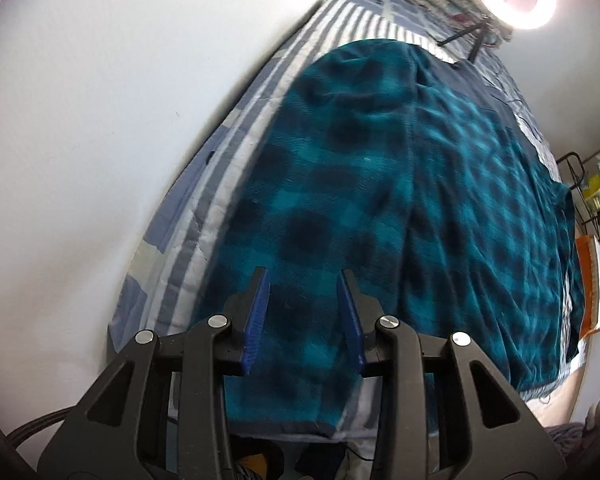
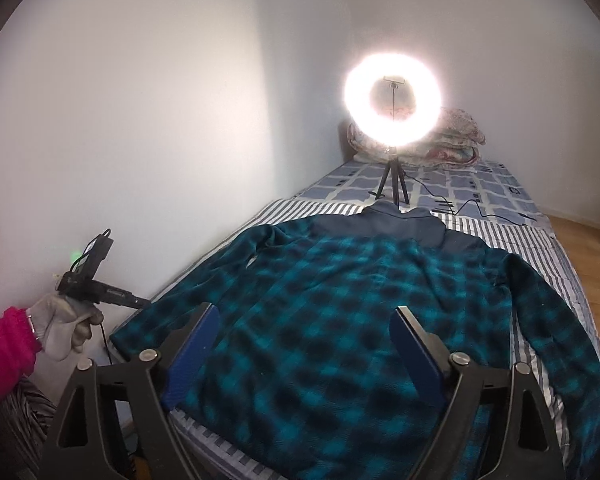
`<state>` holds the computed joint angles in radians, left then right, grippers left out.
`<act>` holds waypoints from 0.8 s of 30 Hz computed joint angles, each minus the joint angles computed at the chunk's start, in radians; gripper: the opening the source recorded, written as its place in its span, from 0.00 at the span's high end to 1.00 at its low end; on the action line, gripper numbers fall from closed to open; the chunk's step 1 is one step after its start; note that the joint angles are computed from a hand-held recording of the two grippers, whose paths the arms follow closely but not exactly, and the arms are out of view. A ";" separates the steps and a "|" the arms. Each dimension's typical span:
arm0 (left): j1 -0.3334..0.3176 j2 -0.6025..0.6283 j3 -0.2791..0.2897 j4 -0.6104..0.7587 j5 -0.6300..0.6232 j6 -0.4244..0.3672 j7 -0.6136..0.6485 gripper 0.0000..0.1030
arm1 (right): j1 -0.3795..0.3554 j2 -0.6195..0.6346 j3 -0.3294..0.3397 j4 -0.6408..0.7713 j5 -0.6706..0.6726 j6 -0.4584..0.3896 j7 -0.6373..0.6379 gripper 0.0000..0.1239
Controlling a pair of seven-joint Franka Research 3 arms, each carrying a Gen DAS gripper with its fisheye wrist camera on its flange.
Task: Fold large clothes
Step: 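Grasp the plaid shirt's side edge with the left gripper and lift it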
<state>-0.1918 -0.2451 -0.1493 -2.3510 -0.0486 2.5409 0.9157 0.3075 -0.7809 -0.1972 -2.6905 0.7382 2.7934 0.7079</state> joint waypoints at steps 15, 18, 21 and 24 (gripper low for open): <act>0.052 0.097 -0.027 0.084 0.195 -0.128 -0.132 0.66 | -0.031 0.024 0.012 0.015 -0.016 -0.038 0.033 0.29; 0.050 0.120 -0.030 0.101 0.213 -0.146 -0.137 0.66 | -0.029 0.025 0.008 0.019 -0.011 -0.040 0.031 0.29; 0.048 0.138 -0.026 0.106 0.205 -0.139 -0.131 0.66 | -0.032 0.029 0.012 0.023 -0.011 -0.044 0.033 0.29; 0.047 0.143 -0.022 0.101 0.185 -0.123 -0.116 0.79 | -0.035 0.031 0.013 0.025 -0.010 -0.048 0.037 0.29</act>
